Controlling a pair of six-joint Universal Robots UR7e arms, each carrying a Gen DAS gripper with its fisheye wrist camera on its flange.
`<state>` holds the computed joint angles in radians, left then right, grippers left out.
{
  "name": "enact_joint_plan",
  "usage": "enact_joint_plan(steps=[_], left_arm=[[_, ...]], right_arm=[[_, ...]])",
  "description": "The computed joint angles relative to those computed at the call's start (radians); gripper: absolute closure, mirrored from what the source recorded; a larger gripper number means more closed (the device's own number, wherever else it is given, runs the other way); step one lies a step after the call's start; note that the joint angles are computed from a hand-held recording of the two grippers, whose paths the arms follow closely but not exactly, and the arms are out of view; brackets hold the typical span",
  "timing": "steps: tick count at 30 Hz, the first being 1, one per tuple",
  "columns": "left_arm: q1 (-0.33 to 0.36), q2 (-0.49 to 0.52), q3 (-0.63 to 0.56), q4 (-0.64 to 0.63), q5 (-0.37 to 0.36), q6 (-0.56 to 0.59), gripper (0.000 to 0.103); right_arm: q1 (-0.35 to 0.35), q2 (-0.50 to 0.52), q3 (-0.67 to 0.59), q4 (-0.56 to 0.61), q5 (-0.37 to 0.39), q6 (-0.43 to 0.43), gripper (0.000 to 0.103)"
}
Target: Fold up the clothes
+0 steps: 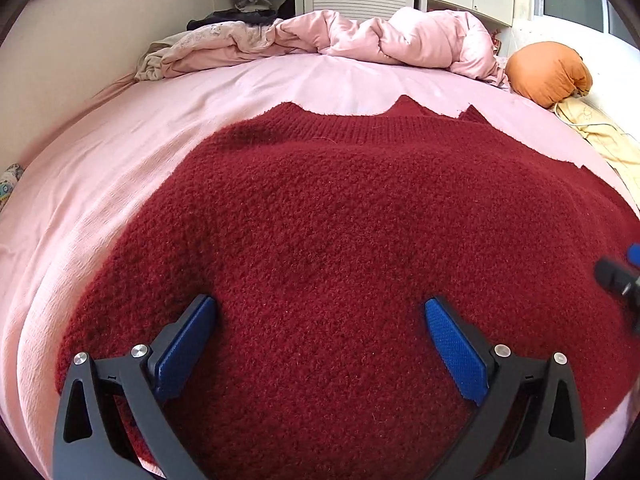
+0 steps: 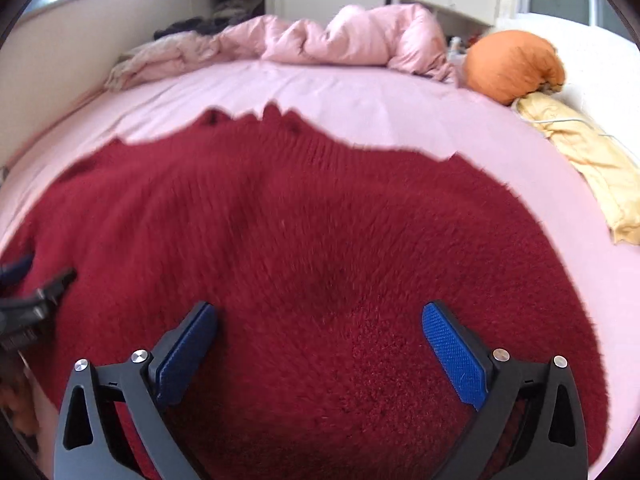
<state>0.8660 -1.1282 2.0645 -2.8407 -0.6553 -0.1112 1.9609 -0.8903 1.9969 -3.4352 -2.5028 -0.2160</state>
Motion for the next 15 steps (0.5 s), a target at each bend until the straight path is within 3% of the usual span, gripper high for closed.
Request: enact_joint_plan(steps=[2,6,8,11,15], left_arm=[[-0.003,0.002,0.005,-0.005,0.000,-0.005,0.000],[-0.005,-0.002,0.009,-0.003,-0.001,-0.009,0.000],[-0.006,-0.002,0.011,-0.003,0.000,-0.009,0.000],[-0.004,-0.003,0.013,-0.011,-0.005,-0.006,0.000],[-0.002,-0.005,0.016,-0.022,-0.013,-0.003,0.000]], right_arm=[[0.032,0.027,-0.034,-0.060,0.007,-0.014,0.001],[0.049,0.130,-0.136,-0.033,-0.042,-0.079,0.001],[0.027,0.150,-0.144,0.029,-0.049,-0.042,0.000],[0.002,0.149,-0.126,0.014,-0.013,-0.015,0.000],[0.024,0.118,-0.149,0.116,-0.030,0.061,0.001]])
